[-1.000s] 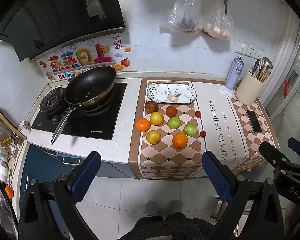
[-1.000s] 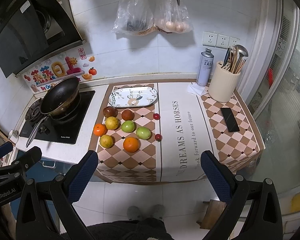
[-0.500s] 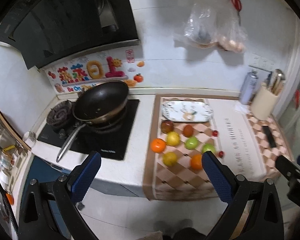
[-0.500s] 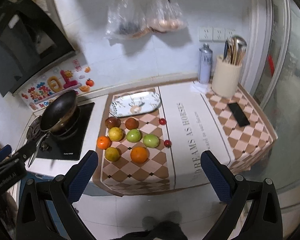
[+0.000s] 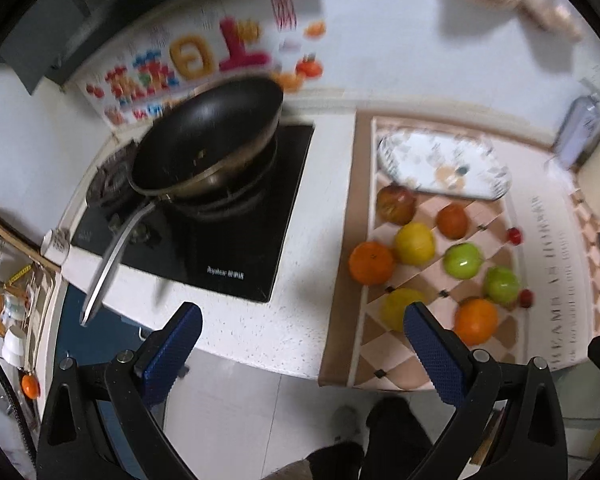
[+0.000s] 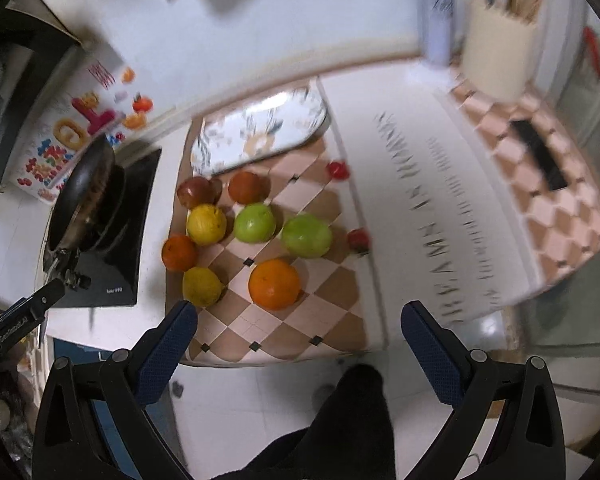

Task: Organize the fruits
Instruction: 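Grasp a yellow pear with the left tool while the right tool grasps an orange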

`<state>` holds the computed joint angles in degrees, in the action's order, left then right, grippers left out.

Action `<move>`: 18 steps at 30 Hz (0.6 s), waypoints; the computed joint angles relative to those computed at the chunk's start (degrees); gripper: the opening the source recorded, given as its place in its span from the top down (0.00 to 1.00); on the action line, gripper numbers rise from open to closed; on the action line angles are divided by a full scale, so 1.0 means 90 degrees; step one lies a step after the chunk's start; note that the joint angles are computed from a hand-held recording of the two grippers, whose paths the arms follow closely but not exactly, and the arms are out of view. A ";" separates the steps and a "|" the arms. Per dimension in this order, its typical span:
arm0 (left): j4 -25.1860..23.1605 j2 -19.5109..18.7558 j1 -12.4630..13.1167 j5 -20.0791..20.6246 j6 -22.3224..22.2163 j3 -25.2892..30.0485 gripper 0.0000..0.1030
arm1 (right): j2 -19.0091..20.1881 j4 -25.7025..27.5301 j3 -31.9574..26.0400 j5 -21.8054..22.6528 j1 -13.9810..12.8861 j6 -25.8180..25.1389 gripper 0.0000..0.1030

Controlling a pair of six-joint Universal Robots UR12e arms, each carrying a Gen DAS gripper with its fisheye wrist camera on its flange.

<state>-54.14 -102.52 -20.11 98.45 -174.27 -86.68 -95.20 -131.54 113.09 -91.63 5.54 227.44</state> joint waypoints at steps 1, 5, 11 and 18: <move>-0.0202 -0.0111 -0.0001 -0.0039 -0.0030 0.0088 0.00 | 0.0173 -0.0066 -0.0003 0.0220 -0.0075 -0.0096 0.01; -0.1239 -0.0601 -0.0034 -0.0357 -0.0126 0.0506 0.02 | 0.0891 -0.0067 -0.0120 0.0914 -0.0265 -0.0557 0.07; -0.2202 -0.1208 -0.0161 -0.0604 -0.0227 0.1022 0.05 | 0.1638 0.0020 -0.0359 0.1522 -0.0319 -0.1145 0.18; -0.2510 -0.1505 -0.0302 -0.0664 -0.0001 0.1220 0.05 | 0.1852 0.0188 -0.0395 0.1667 -0.0300 -0.1422 0.34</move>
<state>-76.73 -116.06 -22.83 92.48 -174.28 -75.70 -78.54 -129.84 109.53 -76.63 2.84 214.64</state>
